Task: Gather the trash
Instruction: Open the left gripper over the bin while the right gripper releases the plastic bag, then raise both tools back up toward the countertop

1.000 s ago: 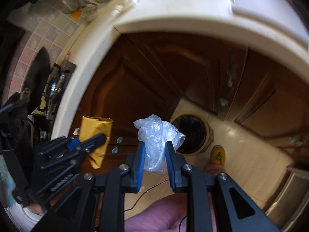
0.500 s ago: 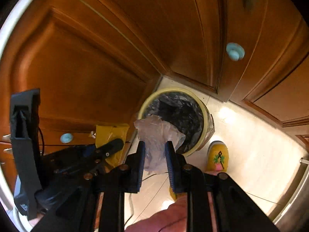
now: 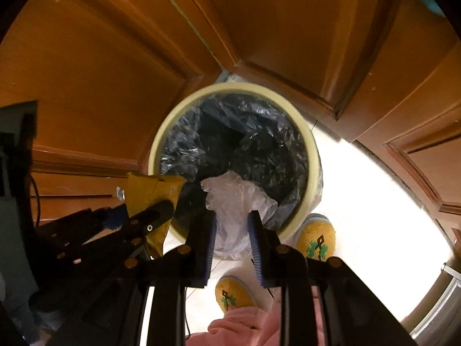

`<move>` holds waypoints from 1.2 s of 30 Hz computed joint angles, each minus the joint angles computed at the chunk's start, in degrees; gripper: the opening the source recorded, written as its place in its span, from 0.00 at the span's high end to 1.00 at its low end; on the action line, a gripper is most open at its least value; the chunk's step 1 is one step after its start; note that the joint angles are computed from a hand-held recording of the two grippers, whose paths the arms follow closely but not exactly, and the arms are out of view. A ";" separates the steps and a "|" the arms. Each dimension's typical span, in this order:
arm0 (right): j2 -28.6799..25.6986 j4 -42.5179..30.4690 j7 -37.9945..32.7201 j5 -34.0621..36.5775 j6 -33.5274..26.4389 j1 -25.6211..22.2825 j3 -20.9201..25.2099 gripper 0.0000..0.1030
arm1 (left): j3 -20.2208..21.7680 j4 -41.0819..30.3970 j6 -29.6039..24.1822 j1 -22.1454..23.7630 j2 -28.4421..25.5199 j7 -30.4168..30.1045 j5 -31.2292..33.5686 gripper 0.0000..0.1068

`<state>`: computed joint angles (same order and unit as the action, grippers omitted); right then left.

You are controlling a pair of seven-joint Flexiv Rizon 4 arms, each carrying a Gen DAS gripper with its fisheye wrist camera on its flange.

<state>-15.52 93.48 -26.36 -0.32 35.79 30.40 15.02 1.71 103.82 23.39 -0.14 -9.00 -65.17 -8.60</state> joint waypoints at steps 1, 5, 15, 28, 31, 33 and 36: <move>0.01 0.34 -0.10 -0.06 0.34 -0.06 -0.04 0.76 | 0.07 0.45 1.25 -0.01 -0.12 0.08 0.16 0.59; -1.13 0.80 -2.40 0.88 2.02 -1.00 -0.17 0.72 | 0.39 0.64 3.12 0.49 -0.99 -0.82 -0.08 0.39; -1.00 2.26 -3.79 2.03 4.86 -1.94 -0.22 0.58 | 1.02 0.23 3.95 1.77 -1.79 -3.43 -0.17 0.22; 5.53 1.03 2.52 0.72 -0.02 -1.36 -0.14 0.58 | 0.93 -5.66 -3.59 2.53 3.79 -5.37 -2.07 0.22; 7.29 -0.89 3.16 1.09 -2.83 -1.43 0.05 0.58 | 0.79 -8.51 -6.89 2.64 5.14 -5.92 -2.72 0.22; 8.22 -2.57 3.33 1.32 -4.87 -1.36 0.14 0.58 | 0.72 -10.40 -9.23 2.72 5.63 -6.02 -3.06 0.22; 9.42 -5.11 4.03 0.66 -7.10 -0.98 0.20 0.58 | 0.39 -14.00 -12.62 2.54 6.58 -5.84 -2.71 0.22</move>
